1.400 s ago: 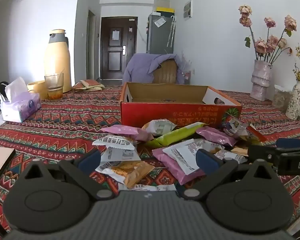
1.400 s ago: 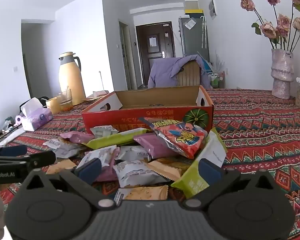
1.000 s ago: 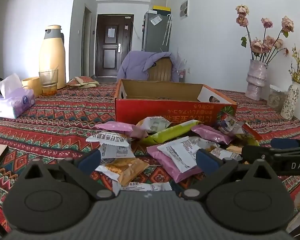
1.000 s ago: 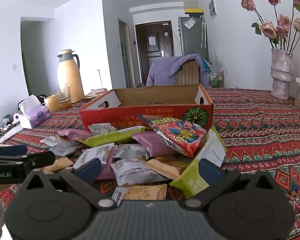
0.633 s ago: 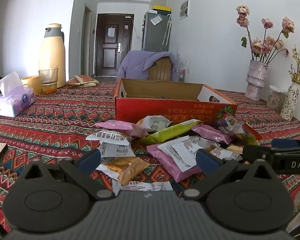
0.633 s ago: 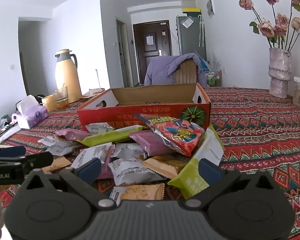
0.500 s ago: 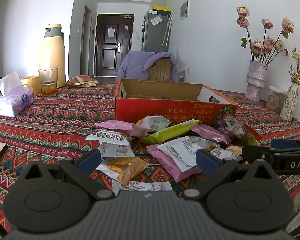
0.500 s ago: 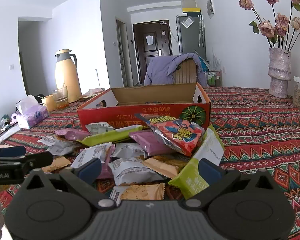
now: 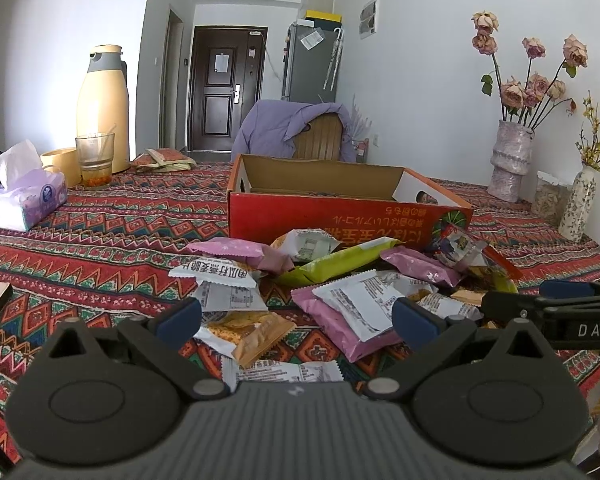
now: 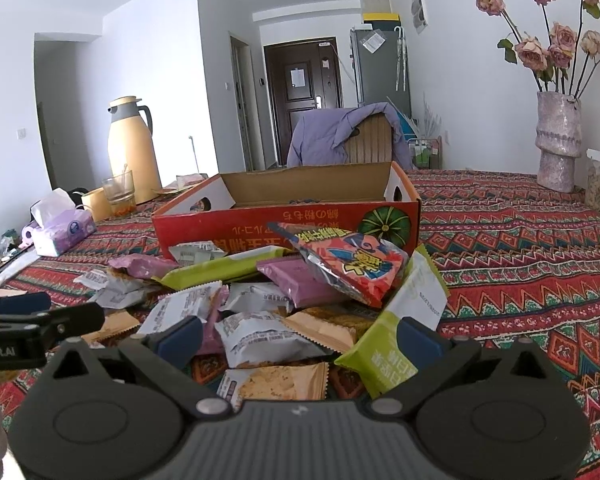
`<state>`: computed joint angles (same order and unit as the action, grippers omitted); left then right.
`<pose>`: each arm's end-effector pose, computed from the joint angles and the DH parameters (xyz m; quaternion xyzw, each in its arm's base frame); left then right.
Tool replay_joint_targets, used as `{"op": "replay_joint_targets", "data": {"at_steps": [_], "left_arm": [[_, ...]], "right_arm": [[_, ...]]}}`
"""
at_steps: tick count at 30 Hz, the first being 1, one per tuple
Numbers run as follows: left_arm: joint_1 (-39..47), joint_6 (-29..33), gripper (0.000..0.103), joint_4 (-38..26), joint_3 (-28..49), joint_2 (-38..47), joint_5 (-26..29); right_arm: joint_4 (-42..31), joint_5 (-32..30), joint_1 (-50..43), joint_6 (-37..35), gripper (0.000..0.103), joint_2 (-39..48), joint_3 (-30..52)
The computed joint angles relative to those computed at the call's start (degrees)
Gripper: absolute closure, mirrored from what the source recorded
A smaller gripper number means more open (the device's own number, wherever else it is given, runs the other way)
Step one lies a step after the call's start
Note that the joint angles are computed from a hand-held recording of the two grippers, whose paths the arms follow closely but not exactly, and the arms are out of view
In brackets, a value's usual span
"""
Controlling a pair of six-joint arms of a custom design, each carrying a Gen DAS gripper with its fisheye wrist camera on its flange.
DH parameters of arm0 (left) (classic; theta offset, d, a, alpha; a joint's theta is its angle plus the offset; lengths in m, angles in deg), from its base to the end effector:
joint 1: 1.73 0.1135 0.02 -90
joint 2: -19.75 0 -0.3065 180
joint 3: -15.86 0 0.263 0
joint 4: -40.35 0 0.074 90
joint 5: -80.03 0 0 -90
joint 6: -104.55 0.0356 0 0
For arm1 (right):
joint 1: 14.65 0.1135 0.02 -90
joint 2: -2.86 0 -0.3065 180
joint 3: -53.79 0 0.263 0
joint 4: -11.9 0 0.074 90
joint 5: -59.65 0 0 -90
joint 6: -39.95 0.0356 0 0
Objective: Organize snacks
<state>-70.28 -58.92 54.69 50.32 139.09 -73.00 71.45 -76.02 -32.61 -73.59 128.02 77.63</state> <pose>0.1113 -0.1966 0.0337 -0.1243 0.8357 0.0314 0.5340 0.2158 -0.0432 0.0403 -0.1993 0.8325 0.1978 0.4776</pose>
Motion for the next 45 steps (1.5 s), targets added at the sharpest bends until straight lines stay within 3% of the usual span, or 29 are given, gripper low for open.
{"op": "replay_joint_targets", "data": {"at_steps": [45], "left_arm": [[-0.35,-0.56,0.000,0.28,-0.32,-0.24,-0.18]], "right_arm": [[-0.09,0.24,0.18,-0.15,0.000,0.15,-0.02]]}}
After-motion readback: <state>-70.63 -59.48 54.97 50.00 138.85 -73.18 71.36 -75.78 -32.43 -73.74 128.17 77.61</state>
